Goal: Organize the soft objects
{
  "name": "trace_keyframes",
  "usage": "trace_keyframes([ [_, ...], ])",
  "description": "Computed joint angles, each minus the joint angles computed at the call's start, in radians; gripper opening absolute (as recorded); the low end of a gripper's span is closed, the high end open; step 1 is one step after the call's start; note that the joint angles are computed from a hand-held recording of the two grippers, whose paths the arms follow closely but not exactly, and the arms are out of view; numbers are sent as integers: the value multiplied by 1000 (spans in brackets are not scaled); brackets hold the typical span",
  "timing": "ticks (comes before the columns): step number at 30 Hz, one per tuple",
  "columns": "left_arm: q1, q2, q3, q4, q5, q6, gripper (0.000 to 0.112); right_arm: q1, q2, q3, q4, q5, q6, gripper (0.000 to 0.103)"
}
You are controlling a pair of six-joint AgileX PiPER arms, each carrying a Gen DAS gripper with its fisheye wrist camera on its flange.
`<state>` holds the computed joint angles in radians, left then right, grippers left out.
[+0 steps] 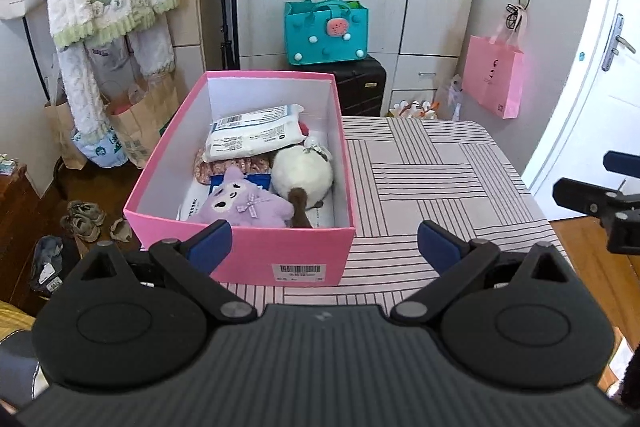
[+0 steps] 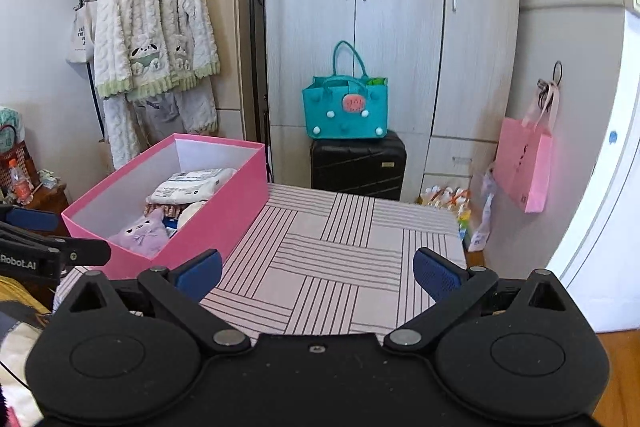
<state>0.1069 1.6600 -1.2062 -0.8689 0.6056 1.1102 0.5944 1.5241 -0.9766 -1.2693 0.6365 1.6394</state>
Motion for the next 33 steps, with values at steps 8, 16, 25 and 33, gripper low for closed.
trace_keyframes([
  [8,-1,-26,32,-85,-11,112,102,6,-1,24,0,-12,40,103],
  [16,14,-29,90,-238,-33,255,102,94,5,60,-172,107,181,103],
  [25,7,-30,138,-326,-96,316,102,156,27,72,-242,238,250,103],
  [33,14,-35,176,-385,-140,390,102,124,2,109,-216,165,301,103],
])
